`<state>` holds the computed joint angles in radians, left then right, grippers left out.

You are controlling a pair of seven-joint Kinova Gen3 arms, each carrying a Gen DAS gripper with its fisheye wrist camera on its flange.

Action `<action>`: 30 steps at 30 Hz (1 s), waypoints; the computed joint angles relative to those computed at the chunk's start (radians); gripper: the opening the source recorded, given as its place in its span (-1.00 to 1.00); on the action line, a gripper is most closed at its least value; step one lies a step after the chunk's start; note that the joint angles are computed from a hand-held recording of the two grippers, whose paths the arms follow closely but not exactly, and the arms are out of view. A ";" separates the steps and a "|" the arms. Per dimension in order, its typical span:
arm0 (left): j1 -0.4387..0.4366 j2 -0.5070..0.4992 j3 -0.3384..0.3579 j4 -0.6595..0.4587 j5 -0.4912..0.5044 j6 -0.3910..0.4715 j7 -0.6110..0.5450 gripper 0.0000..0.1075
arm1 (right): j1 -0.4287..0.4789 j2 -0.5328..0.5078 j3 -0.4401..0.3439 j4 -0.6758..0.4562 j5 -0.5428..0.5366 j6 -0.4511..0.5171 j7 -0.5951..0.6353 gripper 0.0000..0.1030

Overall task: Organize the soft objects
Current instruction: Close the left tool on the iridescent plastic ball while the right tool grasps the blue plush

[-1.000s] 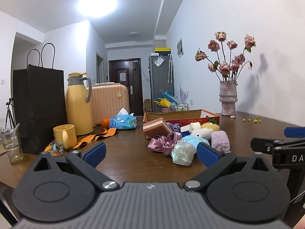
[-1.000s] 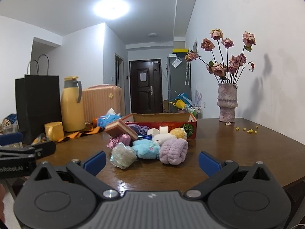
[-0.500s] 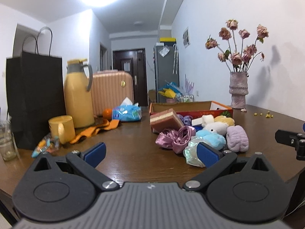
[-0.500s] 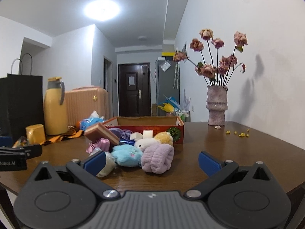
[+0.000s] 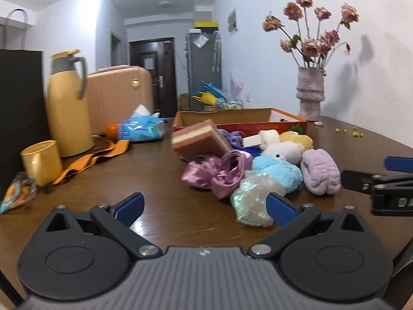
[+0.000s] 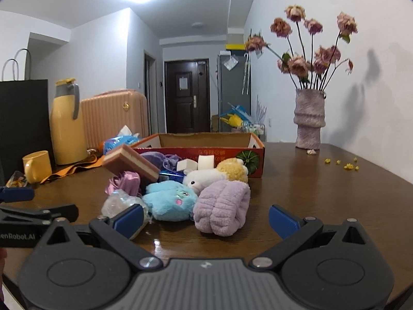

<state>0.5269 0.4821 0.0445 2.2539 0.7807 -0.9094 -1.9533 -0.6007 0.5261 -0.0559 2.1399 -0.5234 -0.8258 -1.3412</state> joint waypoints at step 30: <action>0.044 0.047 -0.133 -0.257 0.071 0.401 -0.191 0.14 | 0.151 0.084 0.024 -0.292 0.268 0.413 -0.161 -0.11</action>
<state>0.5704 0.5290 -0.0889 1.9973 0.8515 -0.5081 -2.1447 -0.4497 0.6103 -0.0316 1.8479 -0.2556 -0.4128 -1.5022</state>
